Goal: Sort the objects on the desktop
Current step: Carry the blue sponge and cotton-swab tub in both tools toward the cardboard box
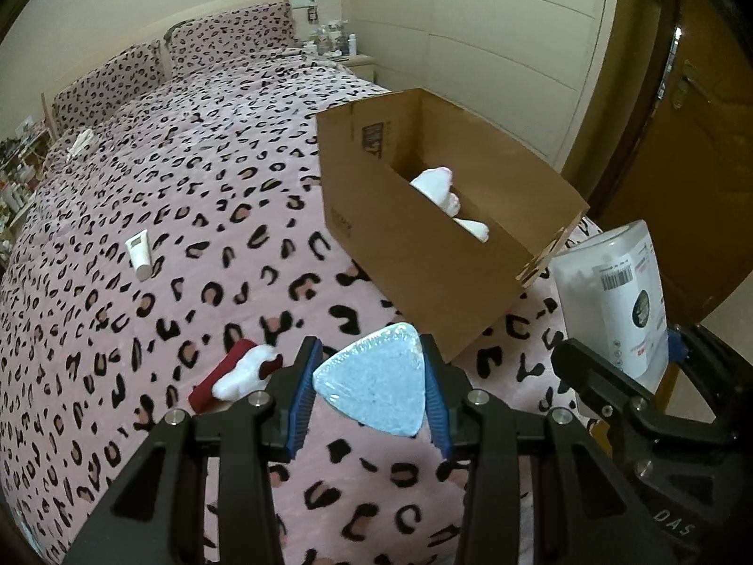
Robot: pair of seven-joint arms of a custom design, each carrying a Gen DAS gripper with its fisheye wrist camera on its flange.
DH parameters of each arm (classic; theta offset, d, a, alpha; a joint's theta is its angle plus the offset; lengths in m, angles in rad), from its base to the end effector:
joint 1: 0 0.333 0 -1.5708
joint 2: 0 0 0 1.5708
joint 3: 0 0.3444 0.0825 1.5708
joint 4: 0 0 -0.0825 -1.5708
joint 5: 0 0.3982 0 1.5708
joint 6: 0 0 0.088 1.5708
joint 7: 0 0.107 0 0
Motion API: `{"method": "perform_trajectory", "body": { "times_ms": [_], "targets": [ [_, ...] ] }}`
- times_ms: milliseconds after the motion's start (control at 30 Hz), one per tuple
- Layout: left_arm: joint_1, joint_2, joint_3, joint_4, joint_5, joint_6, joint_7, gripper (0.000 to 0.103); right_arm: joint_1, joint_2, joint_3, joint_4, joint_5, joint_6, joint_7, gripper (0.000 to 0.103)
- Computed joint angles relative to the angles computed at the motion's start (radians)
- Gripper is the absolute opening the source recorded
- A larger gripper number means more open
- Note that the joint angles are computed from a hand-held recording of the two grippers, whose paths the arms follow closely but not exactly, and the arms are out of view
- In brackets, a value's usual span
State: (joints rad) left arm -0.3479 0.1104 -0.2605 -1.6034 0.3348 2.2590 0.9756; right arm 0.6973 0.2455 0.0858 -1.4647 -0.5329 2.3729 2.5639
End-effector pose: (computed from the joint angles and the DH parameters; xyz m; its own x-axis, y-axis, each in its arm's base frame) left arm 0.5487 -0.3593 0.6488 -0.1529 -0.9878 0.0290 -0.8108 0.1086 -0.5752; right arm 0.5093 0.4872 0.6451 0.1103 -0.9784 -0.1746 -0.7197 0.0425 -0.6929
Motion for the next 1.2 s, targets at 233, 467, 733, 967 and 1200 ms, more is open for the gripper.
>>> {"method": "perform_trajectory", "body": {
  "times_ms": [233,467,733,967,1200],
  "targets": [
    [-0.009,0.036,-0.001,0.054,-0.004,-0.004,0.020,0.041,-0.008,-0.013,-0.003,-0.002,-0.015,-0.008,0.010,0.067],
    [-0.017,0.067,0.003,0.104,-0.005,-0.008,0.028,0.041,-0.016,-0.009,-0.003,0.017,-0.021,-0.016,0.002,0.067],
    [-0.022,0.107,0.009,0.169,-0.011,-0.018,0.039,0.041,-0.022,0.013,-0.012,0.052,-0.023,-0.014,-0.010,0.067],
    [-0.030,0.174,0.016,0.278,-0.024,-0.036,0.070,0.041,-0.021,0.049,-0.033,0.114,-0.009,-0.017,-0.040,0.067],
    [-0.046,0.259,0.027,0.413,-0.040,-0.076,0.113,0.041,-0.023,0.088,-0.055,0.180,0.009,-0.037,-0.082,0.067]
  ]
}}
